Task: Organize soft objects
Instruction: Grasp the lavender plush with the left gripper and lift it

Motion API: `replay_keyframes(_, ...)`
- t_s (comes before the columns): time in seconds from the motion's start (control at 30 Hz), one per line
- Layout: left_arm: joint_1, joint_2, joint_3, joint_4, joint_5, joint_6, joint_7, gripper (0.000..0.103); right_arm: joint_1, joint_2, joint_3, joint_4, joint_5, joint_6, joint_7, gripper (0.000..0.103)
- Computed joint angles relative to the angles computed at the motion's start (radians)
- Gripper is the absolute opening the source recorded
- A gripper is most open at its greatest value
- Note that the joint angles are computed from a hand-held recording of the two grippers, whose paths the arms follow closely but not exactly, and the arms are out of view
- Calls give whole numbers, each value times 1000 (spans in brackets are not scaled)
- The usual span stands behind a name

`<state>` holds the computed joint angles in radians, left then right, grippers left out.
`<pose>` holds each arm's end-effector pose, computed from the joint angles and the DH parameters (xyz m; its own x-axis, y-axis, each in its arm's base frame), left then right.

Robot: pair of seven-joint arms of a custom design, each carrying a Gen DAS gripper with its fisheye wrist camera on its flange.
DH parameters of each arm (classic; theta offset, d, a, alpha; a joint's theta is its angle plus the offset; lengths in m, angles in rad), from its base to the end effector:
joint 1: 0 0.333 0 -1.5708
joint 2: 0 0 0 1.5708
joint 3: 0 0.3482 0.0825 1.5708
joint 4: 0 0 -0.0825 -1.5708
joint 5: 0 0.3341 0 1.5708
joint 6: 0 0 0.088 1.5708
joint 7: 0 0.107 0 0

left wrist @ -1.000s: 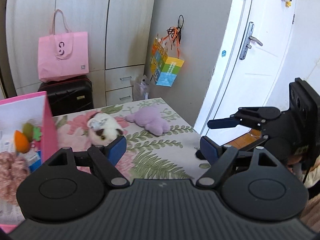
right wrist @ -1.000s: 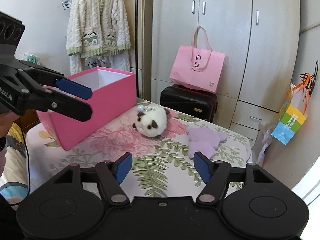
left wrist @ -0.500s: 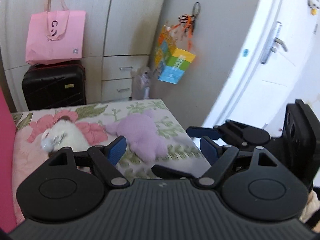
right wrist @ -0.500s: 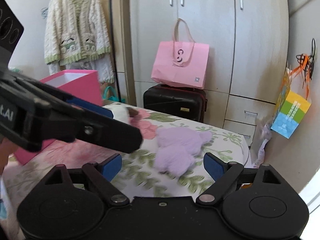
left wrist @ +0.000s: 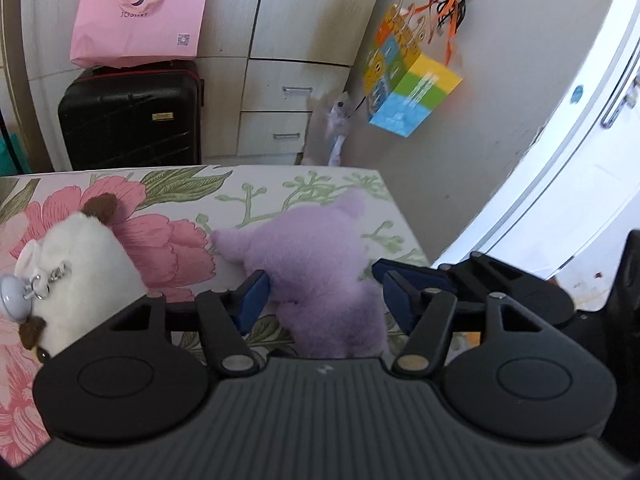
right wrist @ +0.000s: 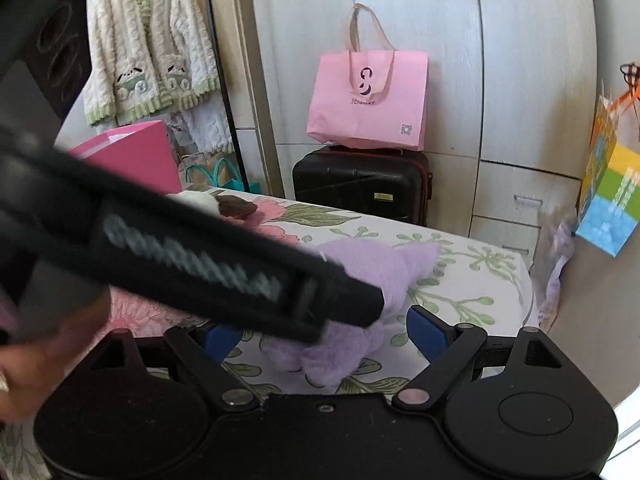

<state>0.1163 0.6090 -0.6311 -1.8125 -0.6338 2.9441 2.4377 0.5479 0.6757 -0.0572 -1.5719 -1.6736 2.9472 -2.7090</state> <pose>0.6304 -0.2263 0.3659 -0.6172 -0.7384 0.2716 -0.6785 0.3247 -0.6589 0.5688 0.3874 0.3247 0.1520 -0.9821 -0.1110 -0.6015 -0.0028 -0.7989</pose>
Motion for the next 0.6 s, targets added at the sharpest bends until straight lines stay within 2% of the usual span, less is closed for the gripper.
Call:
replay_keyframes(0.07,-10,0,14,-4,6,2,-17,61,12,5,0,-1,42,-34,-38,83)
replay_keyframes(0.17,-6,4,26,5,5,-45,-40,61,37,10,-17,0,119,-58,-103,75)
replay_keyframes(0.27,-3,6,18,0,-12,-26,-24,61,62,15,-48,8,103,-44,-70,62)
replay_keyframes(0.33,6,11,4,-3,-16,-24,-3,54,71,16,-58,8,102,-49,-45,60)
replay_keyframes(0.47,43,16,-49,-33,-50,26,54,52,86,14,-63,4,107,-71,-17,57)
replay_keyframes(0.6,82,11,-89,-57,-61,30,87,51,91,2,-61,-12,84,-78,29,56)
